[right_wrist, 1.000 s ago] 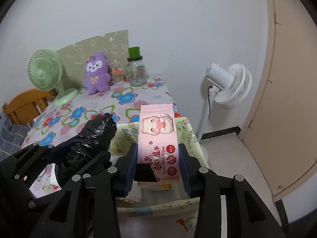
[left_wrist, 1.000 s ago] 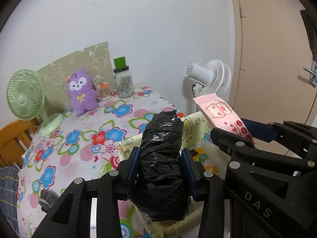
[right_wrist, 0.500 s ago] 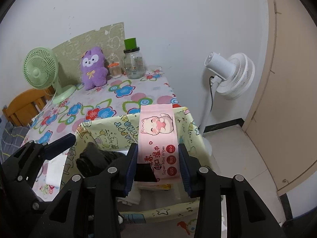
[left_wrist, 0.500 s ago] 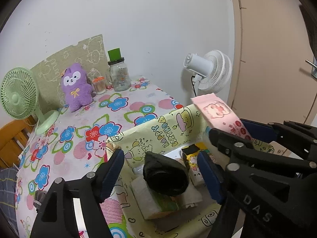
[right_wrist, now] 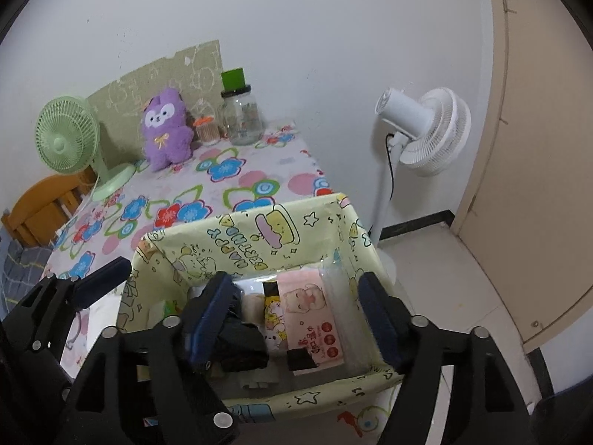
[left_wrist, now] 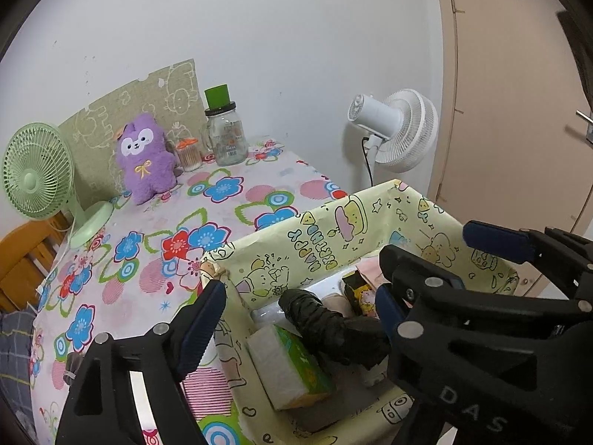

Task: Organize soft objects
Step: 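Lower both items into the basket and open both tools, then move both tools back toward the white folded towel on the table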

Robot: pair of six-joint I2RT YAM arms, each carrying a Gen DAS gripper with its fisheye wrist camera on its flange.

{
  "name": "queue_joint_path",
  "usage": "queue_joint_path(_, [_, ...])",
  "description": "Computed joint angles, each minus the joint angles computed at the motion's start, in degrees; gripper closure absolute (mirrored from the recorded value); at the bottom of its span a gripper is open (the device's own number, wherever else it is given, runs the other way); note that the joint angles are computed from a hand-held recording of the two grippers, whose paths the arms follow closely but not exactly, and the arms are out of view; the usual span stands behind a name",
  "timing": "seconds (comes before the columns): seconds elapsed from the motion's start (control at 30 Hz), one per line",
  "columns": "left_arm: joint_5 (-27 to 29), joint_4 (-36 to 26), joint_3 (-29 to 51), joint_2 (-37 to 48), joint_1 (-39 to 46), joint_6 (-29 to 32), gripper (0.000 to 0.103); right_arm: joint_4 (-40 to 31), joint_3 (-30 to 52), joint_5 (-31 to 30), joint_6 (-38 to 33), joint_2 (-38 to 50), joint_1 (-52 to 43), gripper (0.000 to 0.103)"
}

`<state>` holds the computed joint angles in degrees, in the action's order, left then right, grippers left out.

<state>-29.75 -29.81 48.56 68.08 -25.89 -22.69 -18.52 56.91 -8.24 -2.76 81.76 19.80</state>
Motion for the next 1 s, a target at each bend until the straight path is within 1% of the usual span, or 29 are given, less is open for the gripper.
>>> queue_joint_path(0.2, [-0.31,-1.41,-0.52,-2.46,-0.37,-0.8,0.013,-0.65,-0.81,1.09,-0.06,-2.3,0.79,0.026])
queue_joint_path(0.33, [-0.72,-2.51,-1.03,-4.42,-0.63,-1.14,0.011,-0.83,-1.98,1.95,0.36,-4.57,1.76,0.022])
queue_joint_path(0.43, [-0.79,-3.83,-1.5,-6.45,-0.63,-1.83,0.01,-1.06,-3.07,2.59,0.83,-6.68,2.71,0.021])
queue_joint_path(0.67, [-1.98,-6.93,-2.29,-10.71,-1.5,-2.94,0.009,-2.11,-4.74,4.38,3.01,-10.62,5.53,0.019])
queue_joint_path(0.83, [-0.33,-8.98,-2.81,-13.51,-0.67,-3.28,0.009,-2.07,-5.93,7.0,3.92,-13.14,8.17,0.017])
queue_joint_path(1.0, [-1.01,-10.75,-3.48,-16.64,-0.69,-3.13,0.008,-2.46,-6.71,8.83,5.9,-15.13,10.74,0.016])
